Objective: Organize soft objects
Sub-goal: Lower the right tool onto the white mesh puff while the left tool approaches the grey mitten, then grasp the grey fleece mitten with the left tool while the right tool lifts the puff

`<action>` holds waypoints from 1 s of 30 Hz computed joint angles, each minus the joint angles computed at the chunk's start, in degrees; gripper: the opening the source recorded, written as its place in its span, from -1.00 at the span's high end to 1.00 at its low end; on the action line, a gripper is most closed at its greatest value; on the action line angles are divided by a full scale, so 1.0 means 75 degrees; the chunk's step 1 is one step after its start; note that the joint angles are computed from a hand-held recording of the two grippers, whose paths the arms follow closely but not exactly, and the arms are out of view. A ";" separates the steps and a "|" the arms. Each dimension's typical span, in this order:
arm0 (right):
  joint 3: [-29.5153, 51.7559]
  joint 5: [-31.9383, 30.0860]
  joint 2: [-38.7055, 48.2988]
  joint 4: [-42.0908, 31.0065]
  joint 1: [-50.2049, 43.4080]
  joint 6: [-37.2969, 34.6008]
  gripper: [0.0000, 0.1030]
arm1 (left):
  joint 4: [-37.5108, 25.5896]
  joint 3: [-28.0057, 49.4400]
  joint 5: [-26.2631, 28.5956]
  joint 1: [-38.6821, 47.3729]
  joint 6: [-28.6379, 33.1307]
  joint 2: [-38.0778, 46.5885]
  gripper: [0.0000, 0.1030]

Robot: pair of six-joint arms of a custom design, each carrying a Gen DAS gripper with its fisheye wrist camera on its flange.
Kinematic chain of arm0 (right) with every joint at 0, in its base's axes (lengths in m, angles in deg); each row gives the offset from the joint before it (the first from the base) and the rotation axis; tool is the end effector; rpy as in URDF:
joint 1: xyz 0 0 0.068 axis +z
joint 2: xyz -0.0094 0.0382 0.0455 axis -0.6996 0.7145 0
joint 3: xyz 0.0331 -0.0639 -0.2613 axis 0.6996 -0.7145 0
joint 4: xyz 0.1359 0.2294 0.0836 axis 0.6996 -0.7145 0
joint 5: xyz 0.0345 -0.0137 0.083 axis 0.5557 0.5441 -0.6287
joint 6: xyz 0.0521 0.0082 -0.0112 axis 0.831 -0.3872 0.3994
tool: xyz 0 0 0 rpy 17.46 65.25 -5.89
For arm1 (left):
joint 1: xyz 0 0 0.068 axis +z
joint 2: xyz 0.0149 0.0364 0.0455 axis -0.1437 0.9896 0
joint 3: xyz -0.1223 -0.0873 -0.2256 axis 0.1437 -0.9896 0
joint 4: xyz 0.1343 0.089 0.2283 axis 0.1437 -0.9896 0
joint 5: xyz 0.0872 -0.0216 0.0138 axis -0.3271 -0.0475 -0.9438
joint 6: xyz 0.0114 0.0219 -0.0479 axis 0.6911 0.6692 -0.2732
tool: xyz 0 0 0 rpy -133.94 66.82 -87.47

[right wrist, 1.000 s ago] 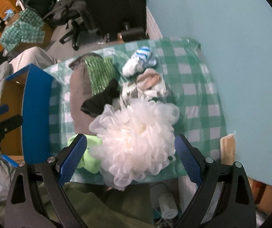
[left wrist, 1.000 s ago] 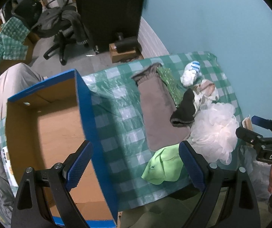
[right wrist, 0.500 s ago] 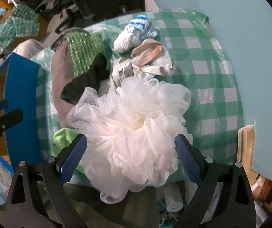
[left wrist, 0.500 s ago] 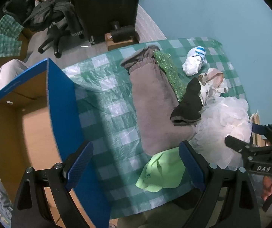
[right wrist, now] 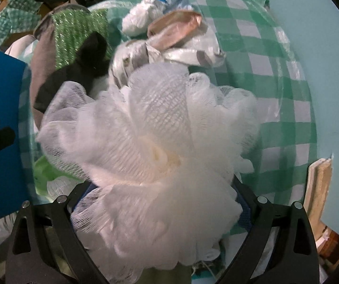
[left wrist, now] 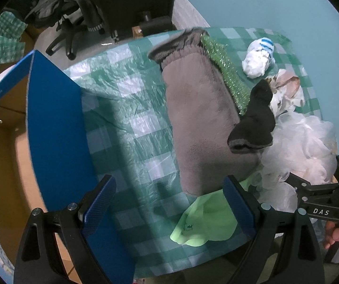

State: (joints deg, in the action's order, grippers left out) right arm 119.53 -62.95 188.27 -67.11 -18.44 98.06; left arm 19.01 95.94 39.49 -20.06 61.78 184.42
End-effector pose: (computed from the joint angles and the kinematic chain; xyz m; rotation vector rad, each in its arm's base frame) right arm 0.2325 0.1158 0.0502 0.8873 2.9866 0.1726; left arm 0.3958 -0.0861 0.0792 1.1953 2.8609 -0.1331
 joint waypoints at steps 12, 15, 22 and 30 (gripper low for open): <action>-0.0987 -0.0326 -0.0631 0.0882 -0.0389 -0.0587 -0.39 | -0.0087 0.0510 -0.0048 -0.0042 -0.0153 0.0480 -0.80; -0.1167 -0.0057 -0.1272 0.0574 -0.0355 -0.0793 -0.31 | -0.0179 0.0720 0.0074 -0.0043 -0.0275 0.0567 -0.80; -0.1397 0.0125 -0.2966 -0.0488 -0.0950 -0.1204 -0.28 | -0.0558 0.1541 0.0380 -0.0058 -0.0664 0.0996 -0.80; -0.1574 0.0606 -0.3853 -0.0909 -0.0872 -0.0987 -0.28 | -0.1127 0.2576 0.0807 -0.0159 -0.1194 0.1649 -0.80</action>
State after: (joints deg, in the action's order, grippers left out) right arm 107.73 -58.40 159.37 -73.93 -24.98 90.66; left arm 10.56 115.26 45.55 -21.25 52.83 196.78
